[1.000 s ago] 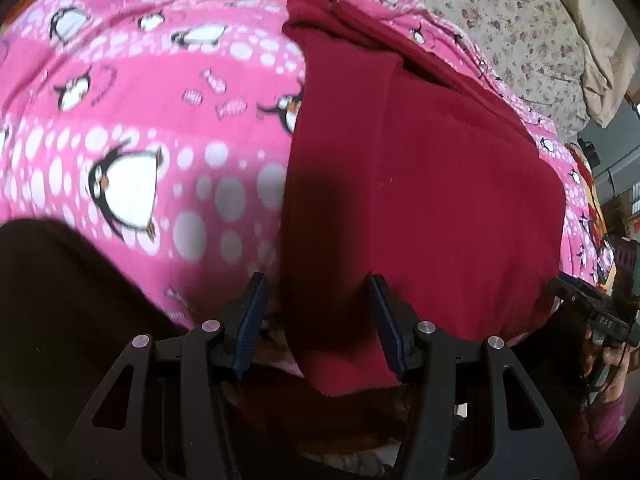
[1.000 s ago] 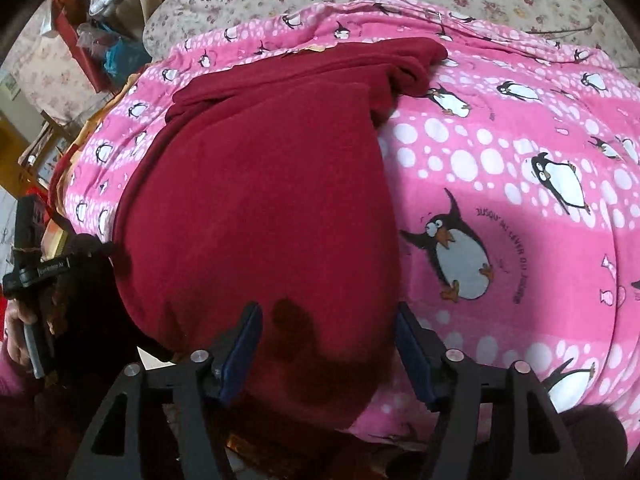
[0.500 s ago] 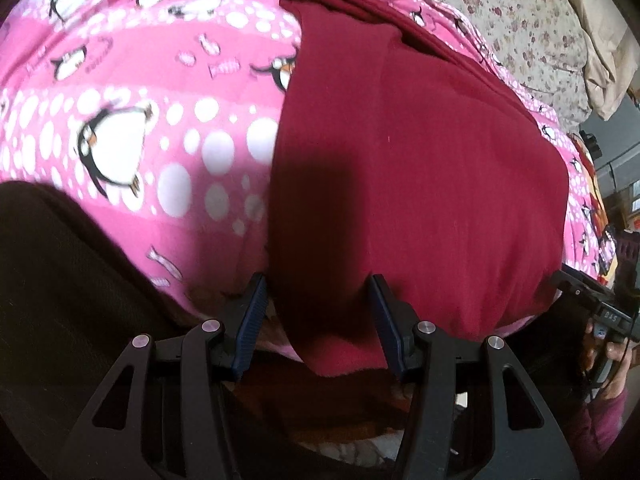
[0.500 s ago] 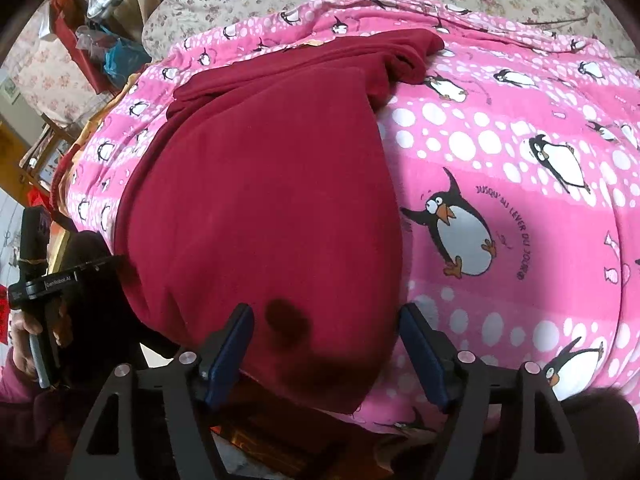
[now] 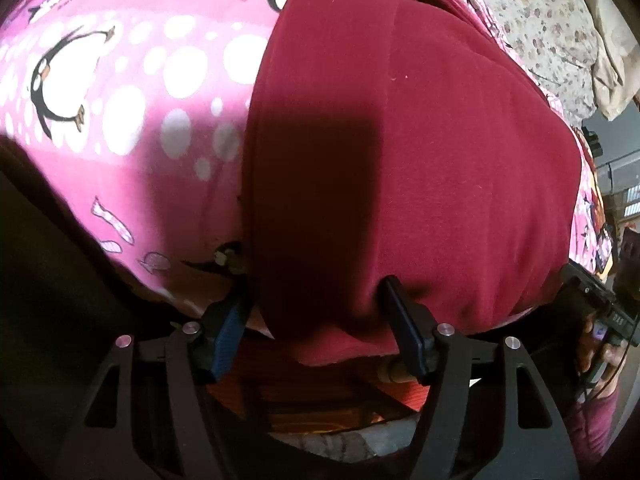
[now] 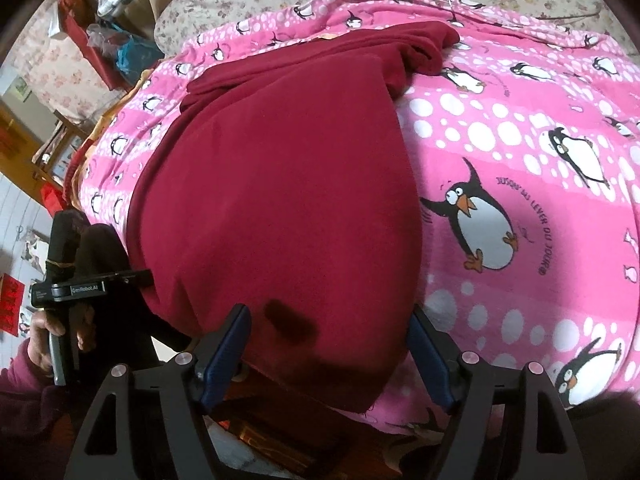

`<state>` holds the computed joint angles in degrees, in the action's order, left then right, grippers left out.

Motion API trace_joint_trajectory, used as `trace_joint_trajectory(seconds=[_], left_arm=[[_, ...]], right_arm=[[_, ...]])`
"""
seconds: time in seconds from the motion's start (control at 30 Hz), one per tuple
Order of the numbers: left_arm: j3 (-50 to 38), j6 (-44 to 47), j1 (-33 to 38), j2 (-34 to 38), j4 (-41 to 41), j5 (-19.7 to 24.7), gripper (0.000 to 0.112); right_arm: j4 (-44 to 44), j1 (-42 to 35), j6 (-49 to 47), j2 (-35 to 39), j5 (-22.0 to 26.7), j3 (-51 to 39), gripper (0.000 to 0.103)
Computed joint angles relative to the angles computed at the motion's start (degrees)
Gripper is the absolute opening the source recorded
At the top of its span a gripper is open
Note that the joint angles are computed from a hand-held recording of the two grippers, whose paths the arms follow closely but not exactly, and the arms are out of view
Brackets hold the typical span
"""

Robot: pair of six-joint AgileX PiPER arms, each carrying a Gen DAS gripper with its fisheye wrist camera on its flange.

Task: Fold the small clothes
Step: 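Smooth the folded sweatshirt with the left gripper while the right gripper holds it, then grasp the strip end with both grippers and fold it over the other half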

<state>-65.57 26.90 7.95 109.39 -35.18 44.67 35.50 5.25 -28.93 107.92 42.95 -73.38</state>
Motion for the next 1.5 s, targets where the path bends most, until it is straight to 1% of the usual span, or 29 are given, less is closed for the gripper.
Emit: trace_joint_trajectory(seconds=[0.07, 0.1, 0.13, 0.17, 0.2, 0.23, 0.27, 0.33, 0.37, 0.43, 0.47, 0.5, 0.53, 0.57, 0.6, 0.7, 0.73, 0.77, 0.8, 0.83, 0.87, 0.9, 0.93, 1.07, 1.17, 1.33, 1.4, 1.5], left_arm=[[0.05, 0.35, 0.25, 0.16, -0.59, 0.29, 0.066], [0.18, 0.69, 0.30, 0.01, -0.83, 0.47, 0.066], [0.38, 1.66, 0.55, -0.09, -1.40, 0.80, 0.061], [0.22, 2.87, 0.86, -0.13, -2.03, 1.48, 0.050], [0.84, 4.40, 1.10, -0.88, -2.64, 1.73, 0.044], [1.56, 5.68, 1.36, -1.67, -2.98, 1.63, 0.036], [2.41, 6.81, 1.31, -2.78, -3.11, 1.16, 0.031], [3.10, 8.10, 1.47, -3.44, -3.56, 0.99, 0.030], [2.92, 8.01, 1.63, -3.13, -3.75, 1.11, 0.030], [2.33, 7.36, 1.91, -2.23, -4.00, 1.58, 0.030], [2.34, 7.19, 1.93, -2.05, -3.94, 1.57, 0.032], [2.37, 6.85, 1.79, -1.95, -3.70, 1.29, 0.034], [2.15, 5.75, 0.96, -1.73, -3.30, 0.89, 0.041], [1.49, 5.02, 0.67, -1.10, -2.87, 1.22, 0.045], [1.56, 4.82, 0.48, -0.81, -2.95, 1.44, 0.046], [1.20, 5.33, 0.81, -0.01, -3.71, 2.61, 0.046], [1.51, 5.95, 0.89, -0.41, -3.97, 2.64, 0.039], [1.86, 7.32, 1.06, -0.83, -4.68, 2.83, 0.028], [2.12, 8.35, 1.21, -1.52, -5.04, 3.20, 0.022], [2.34, 9.95, 1.89, -2.35, -5.99, 4.22, 0.012], [2.46, 12.00, 3.07, -3.15, -7.64, 5.90, 0.011], [2.52, 14.11, 4.77, -4.20, -9.23, 8.54, 0.011], [2.97, 16.15, 6.30, -5.52, -10.50, 10.49, 0.010], [4.97, 22.44, 11.84, -10.44, -14.11, 15.07, 0.010], [4.27, 22.74, 12.98, -10.62, -14.56, 15.96, 0.010], [1.42, 22.30, 13.27, -11.42, -15.20, 17.68, 0.010], [-2.19, 21.56, 13.46, -10.78, -16.31, 18.82, 0.010], [-10.96, 18.80, 13.14, -8.03, -17.77, 20.76, 0.010]], right_arm=[[0.61, 0.04, -0.43, 0.09, -0.09, -0.03, 0.077], [0.33, 0.23, -0.31, -0.16, -0.44, 0.20, 0.073], [-0.28, 0.53, -0.08, -0.47, -0.83, 0.41, 0.066], [-0.67, 0.69, -0.10, -0.82, -1.13, 0.69, 0.047], [-1.25, 0.80, 0.13, -1.22, -1.36, 0.88, 0.029], [-1.39, 0.79, 0.13, -1.45, -1.17, 0.90, 0.020], [-0.50, 0.42, -0.91, -1.57, -0.07, 0.73, 0.011], [3.22, -0.74, -5.40, -2.13, 2.87, 0.93, 0.011], [4.49, -0.93, -7.20, -2.80, 3.50, 1.42, 0.011], [3.92, -0.52, -7.68, -3.21, 2.80, 1.86, 0.011], [3.19, -0.24, -7.00, -3.04, 1.90, 1.99, 0.011], [3.27, -0.44, -6.12, -2.08, 2.01, 1.58, 0.012], [3.69, -0.83, -5.49, -0.90, 3.16, 0.75, 0.014], [3.52, -0.96, -4.23, 0.28, 4.11, -0.10, 0.023], [3.47, -1.02, -3.80, 1.33, 5.23, -0.92, 0.031], [3.26, -0.05, -3.68, 2.06, 5.45, -2.13, 0.033], [3.02, 0.29, -3.45, 2.31, 5.44, -2.52, 0.033], [2.77, 0.65, -3.28, 2.43, 5.33, -2.79, 0.031], [2.82, 0.80, -3.56, 2.14, 4.99, -2.53, 0.017], [3.41, 0.63, -4.29, 1.75, 5.06, -2.14, 0.011], [4.37, 0.41, -5.26, 0.85, 5.15, -1.35, 0.011], [5.09, 0.14, -6.41, 0.07, 5.70, -0.65, 0.011], [5.83, -0.19, -7.73, -0.85, 6.78, -0.01, 0.010], [12.50, -2.76, -14.46, -5.81, 12.55, 4.50, 0.010], [14.74, -3.03, -14.94, -5.96, 12.88, 5.90, 0.010], [19.00, -3.75, -14.75, -3.47, 15.15, 2.37, 0.010], [21.72, -5.46, -15.23, -2.94, 17.29, -0.53, 0.010], [24.50, -6.72, -13.64, -1.55, 17.70, -5.82, 0.010]])
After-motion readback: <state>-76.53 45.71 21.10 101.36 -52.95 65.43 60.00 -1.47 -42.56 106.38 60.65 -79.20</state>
